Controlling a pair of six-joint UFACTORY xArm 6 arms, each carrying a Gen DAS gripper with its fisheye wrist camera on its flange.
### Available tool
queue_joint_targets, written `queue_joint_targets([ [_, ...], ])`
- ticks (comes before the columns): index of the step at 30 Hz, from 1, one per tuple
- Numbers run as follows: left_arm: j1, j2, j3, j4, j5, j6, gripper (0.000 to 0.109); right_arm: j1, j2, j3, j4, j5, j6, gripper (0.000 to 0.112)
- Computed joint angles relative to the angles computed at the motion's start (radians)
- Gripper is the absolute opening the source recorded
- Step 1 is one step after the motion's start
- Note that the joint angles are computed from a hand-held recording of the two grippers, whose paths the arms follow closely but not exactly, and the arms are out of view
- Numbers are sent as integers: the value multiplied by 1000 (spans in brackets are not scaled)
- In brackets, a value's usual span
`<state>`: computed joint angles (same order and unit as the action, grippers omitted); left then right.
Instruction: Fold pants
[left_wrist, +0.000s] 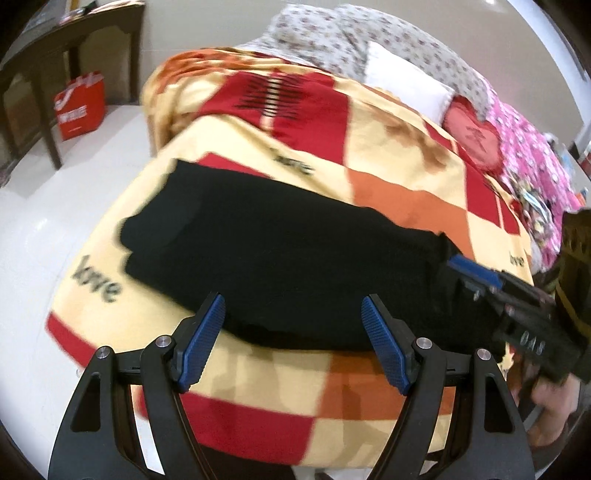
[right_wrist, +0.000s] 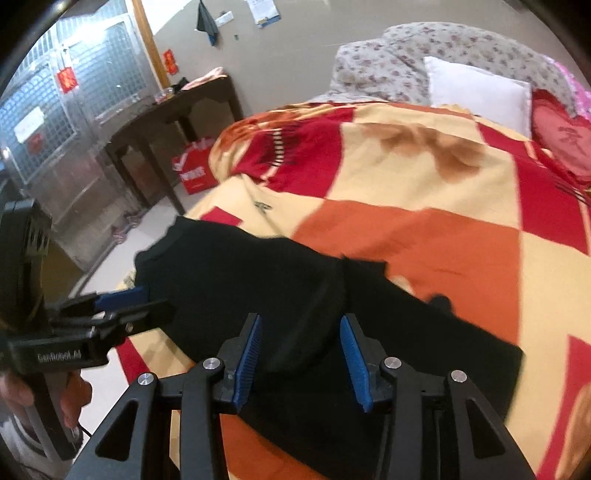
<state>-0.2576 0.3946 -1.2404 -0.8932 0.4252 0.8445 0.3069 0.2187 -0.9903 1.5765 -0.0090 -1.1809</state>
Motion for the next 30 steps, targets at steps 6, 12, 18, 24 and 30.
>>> queue_joint_targets([
  [6,74,25,-17,20,7,-90,78,-28,126,-170,-314,122,212,46],
  [12,111,75,-55,12,15,-187,78,-34,314,-418,-729,272,514,49],
  [18,102,118,-95,56,3,-253,78,-28,504,-677,-1075,359,754,50],
  [24,89,144,-125,103,-10,-292,78,-21,570,-777,-1071,412,726,50],
  [30,81,155,-134,126,-19,-296,78,-24,601,-820,-1111,437,756,51],
])
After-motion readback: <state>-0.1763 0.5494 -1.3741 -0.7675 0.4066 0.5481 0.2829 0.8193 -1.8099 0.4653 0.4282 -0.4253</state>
